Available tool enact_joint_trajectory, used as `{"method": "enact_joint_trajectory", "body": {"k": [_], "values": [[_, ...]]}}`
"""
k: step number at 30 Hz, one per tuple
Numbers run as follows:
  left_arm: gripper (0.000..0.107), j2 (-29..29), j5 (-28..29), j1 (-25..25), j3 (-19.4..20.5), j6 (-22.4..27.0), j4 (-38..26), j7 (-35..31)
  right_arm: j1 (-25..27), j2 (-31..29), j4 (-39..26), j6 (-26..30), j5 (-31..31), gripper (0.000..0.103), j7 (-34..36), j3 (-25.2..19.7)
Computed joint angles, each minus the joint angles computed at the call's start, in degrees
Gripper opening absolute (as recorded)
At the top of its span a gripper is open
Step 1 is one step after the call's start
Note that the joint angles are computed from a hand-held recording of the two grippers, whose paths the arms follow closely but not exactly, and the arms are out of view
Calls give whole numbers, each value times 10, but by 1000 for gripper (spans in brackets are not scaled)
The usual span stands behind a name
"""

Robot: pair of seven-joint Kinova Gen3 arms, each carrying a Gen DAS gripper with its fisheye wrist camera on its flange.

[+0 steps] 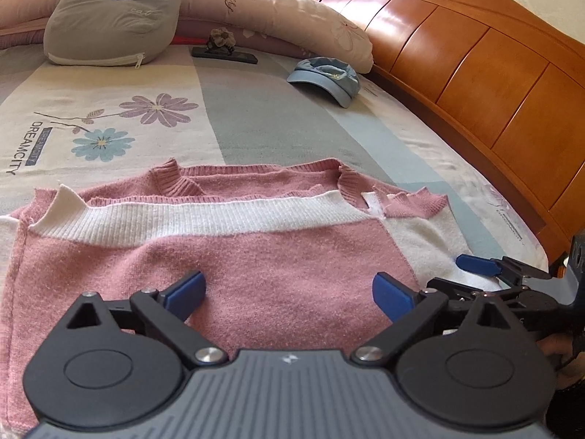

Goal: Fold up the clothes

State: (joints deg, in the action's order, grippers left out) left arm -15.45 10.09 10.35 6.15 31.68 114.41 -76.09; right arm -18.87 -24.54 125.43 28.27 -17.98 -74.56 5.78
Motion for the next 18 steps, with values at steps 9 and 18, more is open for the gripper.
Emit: {"method": "enact_joint_trajectory", "body": {"k": [9,18], "values": [[98,-27,19,2,-5,10,22,-2,48,-6,-5,5,31,103,-66,-60],[98,-43,-38,-39,33,85,6,79,26,-28,11,6,43,103,-95,-54]]}}
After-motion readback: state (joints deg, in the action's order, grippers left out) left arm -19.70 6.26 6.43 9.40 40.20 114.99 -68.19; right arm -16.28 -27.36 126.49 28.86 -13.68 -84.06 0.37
